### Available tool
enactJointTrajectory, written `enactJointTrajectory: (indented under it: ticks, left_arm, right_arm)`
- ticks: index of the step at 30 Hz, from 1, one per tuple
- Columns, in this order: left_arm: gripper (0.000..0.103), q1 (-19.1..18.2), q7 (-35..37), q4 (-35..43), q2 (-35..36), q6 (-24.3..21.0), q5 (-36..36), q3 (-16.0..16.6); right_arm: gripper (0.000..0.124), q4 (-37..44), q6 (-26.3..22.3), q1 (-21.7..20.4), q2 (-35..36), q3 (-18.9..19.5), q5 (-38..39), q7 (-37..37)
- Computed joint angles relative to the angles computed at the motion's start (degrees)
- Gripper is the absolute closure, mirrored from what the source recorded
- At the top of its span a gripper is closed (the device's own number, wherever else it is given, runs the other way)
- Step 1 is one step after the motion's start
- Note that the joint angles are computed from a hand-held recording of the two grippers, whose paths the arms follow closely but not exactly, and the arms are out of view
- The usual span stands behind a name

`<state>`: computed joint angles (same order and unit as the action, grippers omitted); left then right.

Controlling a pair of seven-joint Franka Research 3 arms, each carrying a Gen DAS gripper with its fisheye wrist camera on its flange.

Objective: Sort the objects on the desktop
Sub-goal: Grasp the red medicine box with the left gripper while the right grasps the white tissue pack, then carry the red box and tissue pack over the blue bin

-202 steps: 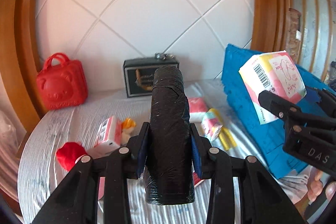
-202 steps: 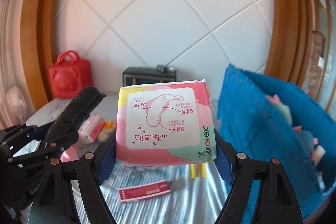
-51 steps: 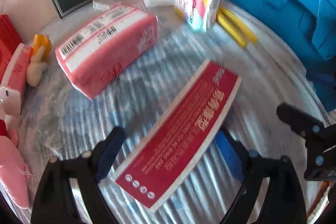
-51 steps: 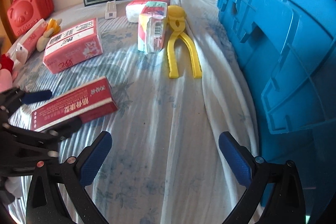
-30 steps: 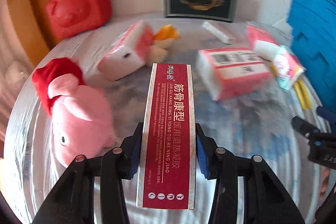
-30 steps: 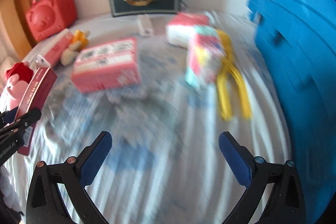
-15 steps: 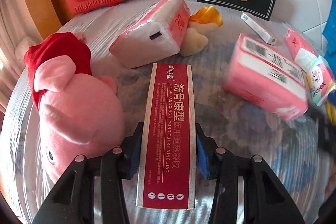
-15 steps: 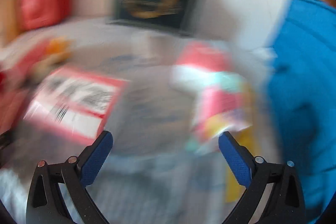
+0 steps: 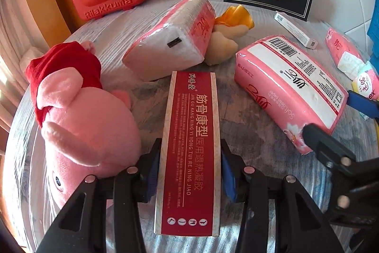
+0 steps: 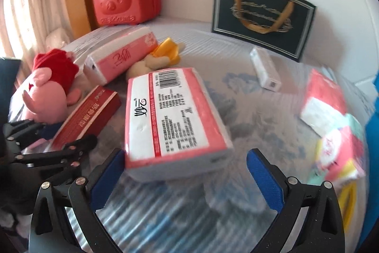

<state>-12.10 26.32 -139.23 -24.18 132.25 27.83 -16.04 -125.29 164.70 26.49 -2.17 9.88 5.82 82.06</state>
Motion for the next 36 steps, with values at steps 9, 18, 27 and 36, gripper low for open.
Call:
enactJointTrajectory:
  ticks: [9, 18, 27, 36]
  left_arm:
    - [0.059, 0.01, -1.64, 0.02, -0.14, -0.96, 1.71, -0.82]
    - [0.059, -1.36, -1.74, 1.79, -6.23, -4.64, 3.92, -2.66]
    - [0.059, -2.67, 3.34, 6.57, -13.32, -6.1, 5.0, -3.9]
    - [0.059, -2.96, 9.11, 12.67, -16.32, 1.07, 5.13, -5.65]
  right_arm:
    - [0.03, 1.73, 0.86, 0.47, 2.81, -0.04, 10.83, -7.15]
    - [0.032, -5.34, 4.12, -0.92, -7.34, 1.46, 5.25, 0.82]
    - [0.033, -8.89, 4.83, -9.42, -22.42, 8.41, -4.83, 14.35]
    - [0.033, -11.72, 2.41, -23.42, -44.0, 16.29, -11.1, 27.59]
